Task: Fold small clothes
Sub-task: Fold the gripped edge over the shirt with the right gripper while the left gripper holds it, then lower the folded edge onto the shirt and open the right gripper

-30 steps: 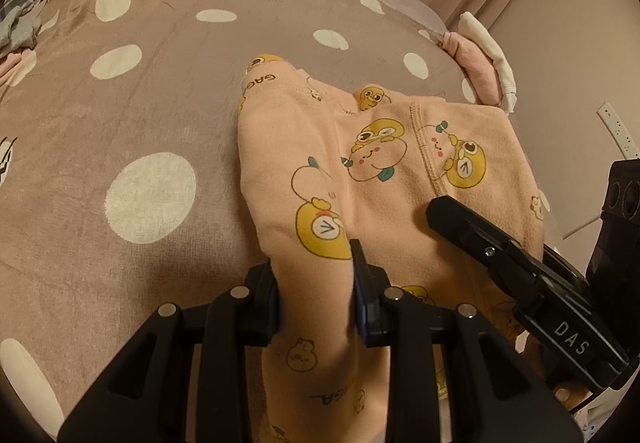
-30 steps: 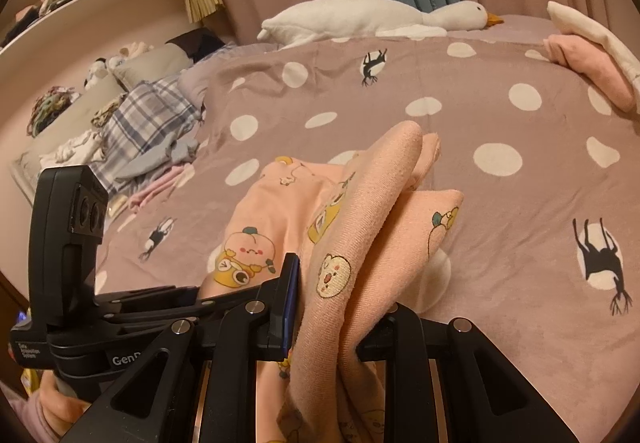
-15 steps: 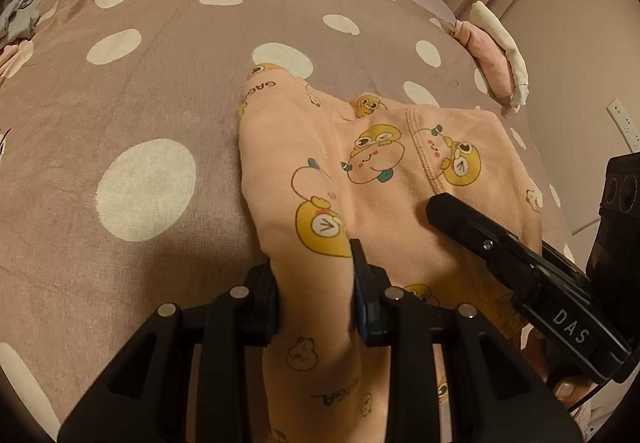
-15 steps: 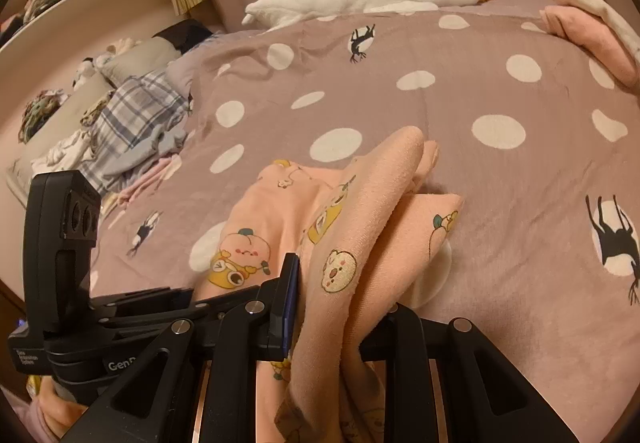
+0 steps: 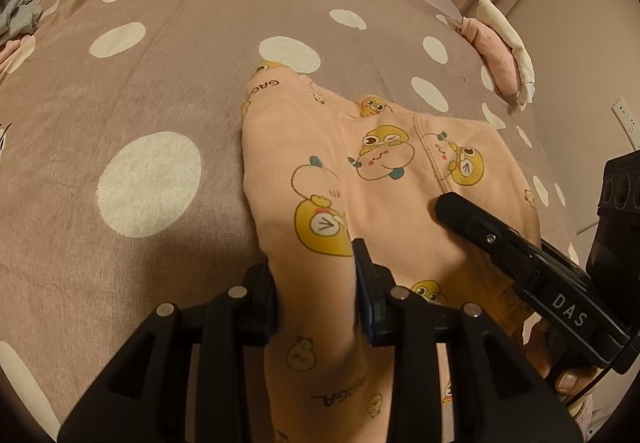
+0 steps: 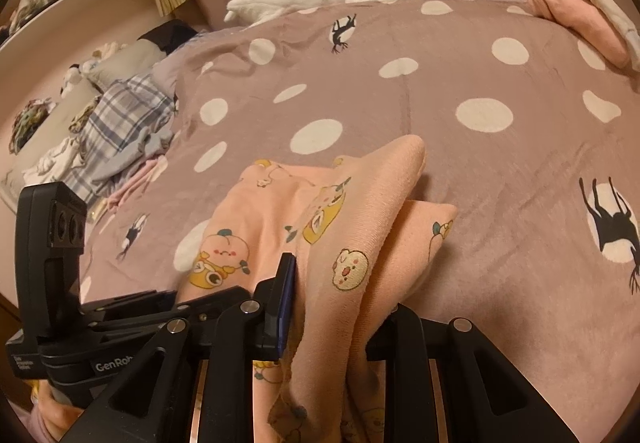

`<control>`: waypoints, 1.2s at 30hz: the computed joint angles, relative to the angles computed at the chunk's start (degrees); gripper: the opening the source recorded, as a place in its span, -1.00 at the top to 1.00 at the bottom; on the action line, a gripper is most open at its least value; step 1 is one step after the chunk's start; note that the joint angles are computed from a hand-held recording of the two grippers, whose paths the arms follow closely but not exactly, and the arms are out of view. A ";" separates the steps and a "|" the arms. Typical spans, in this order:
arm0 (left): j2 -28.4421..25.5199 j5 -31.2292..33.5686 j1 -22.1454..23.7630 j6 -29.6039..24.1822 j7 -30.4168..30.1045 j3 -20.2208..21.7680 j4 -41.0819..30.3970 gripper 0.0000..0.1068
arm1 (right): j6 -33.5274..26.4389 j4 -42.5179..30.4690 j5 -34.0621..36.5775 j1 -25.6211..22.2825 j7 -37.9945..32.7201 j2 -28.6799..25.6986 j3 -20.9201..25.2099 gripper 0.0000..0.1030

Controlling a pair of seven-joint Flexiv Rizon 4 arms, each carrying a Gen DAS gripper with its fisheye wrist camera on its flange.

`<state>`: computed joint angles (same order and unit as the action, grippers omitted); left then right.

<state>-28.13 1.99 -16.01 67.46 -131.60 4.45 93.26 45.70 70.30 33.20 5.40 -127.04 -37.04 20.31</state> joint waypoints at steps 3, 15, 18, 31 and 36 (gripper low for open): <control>0.04 0.05 -0.02 -0.03 -0.10 0.02 0.05 0.37 | -0.24 -0.23 -0.43 0.19 0.97 -0.23 -0.43 0.53; 0.42 1.74 -0.72 -1.52 -1.76 0.81 0.09 0.10 | -1.85 -1.13 -2.12 0.22 6.10 -1.28 -1.41 0.49; 0.70 2.17 -0.69 -1.78 -2.03 0.77 0.29 0.07 | -2.39 -1.41 -2.23 0.03 7.00 -1.49 -1.39 0.46; 1.43 3.72 -0.83 -3.16 -2.97 0.66 0.43 -0.02 | -3.48 -1.86 -2.59 -0.32 9.04 -1.80 -1.67 0.35; 1.95 4.50 -1.00 -3.51 -3.49 0.72 0.89 -0.06 | -4.04 -2.03 -2.67 -0.62 10.10 -1.90 -1.81 0.30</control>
